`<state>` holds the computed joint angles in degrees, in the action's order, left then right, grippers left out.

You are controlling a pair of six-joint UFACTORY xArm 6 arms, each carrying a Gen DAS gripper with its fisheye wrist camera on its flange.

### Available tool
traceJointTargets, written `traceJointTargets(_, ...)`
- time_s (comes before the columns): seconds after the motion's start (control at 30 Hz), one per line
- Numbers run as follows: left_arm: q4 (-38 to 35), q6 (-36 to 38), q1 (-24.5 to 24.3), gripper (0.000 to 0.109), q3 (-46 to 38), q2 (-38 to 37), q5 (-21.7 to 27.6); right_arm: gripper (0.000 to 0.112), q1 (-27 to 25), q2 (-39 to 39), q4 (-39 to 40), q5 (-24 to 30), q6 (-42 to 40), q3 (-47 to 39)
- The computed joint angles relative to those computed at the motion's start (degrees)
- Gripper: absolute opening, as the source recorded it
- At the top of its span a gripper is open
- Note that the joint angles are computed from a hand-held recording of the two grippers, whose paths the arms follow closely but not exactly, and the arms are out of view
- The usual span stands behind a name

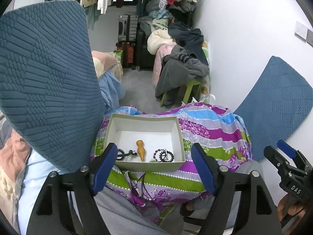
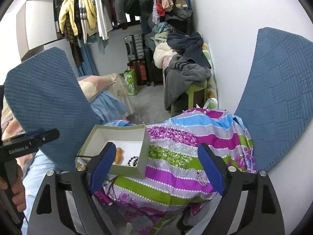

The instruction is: Organize jewelry

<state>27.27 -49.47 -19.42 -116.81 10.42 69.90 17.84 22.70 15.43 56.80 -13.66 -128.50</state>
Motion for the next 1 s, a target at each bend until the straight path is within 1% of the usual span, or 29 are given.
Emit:
traceJointTargets(0.03,0.49,-0.49,-0.3,0.08,-0.48,0.19,0.48,0.095,-0.09,-0.07,-0.26,-0.22,-0.03,0.15)
traceJointTargets(0.13,2.07,-2.26,-1.2,0.081,-0.17,-0.4,1.18,0.103,-0.46,-1.01,-0.1,-1.15,-0.55,1.53)
traceJointTargets(0.2,2.9,-2.88,-1.71,0.081,-0.19,-0.54,2.1,0.103,-0.61,-1.88,0.49,-1.47,-1.51,2.73)
traceJointTargets(0.33,3.56,-3.87,-2.16,0.081,1.98,-2.07,2.11,0.103,-0.87,-2.94,1.15,-1.57,-2.25,4.4)
traceJointTargets(0.53,3.74,-4.37,-2.45,0.081,6.04,-4.11,1.41,0.103,-0.46,-4.82,2.66,-4.28,-3.53,8.32)
traceJointTargets(0.67,4.11,-5.19,-2.34,0.081,9.09,-5.42,0.01,0.103,-0.14,-6.14,4.02,-6.38,-4.62,11.46)
traceJointTargets(0.73,4.65,-5.31,-2.51,0.081,9.07,-5.15,0.78,0.103,-0.01,-6.75,4.47,-7.59,-5.48,13.11)
traceJointTargets(0.87,4.28,-6.71,-2.35,0.081,12.09,-6.53,-0.98,0.103,0.4,-7.3,3.78,-8.32,-6.12,14.92)
traceJointTargets(1.0,3.47,-6.5,-2.05,0.081,14.16,-7.1,-2.4,0.103,0.57,-7.79,3.08,-9.62,-6.61,16.63)
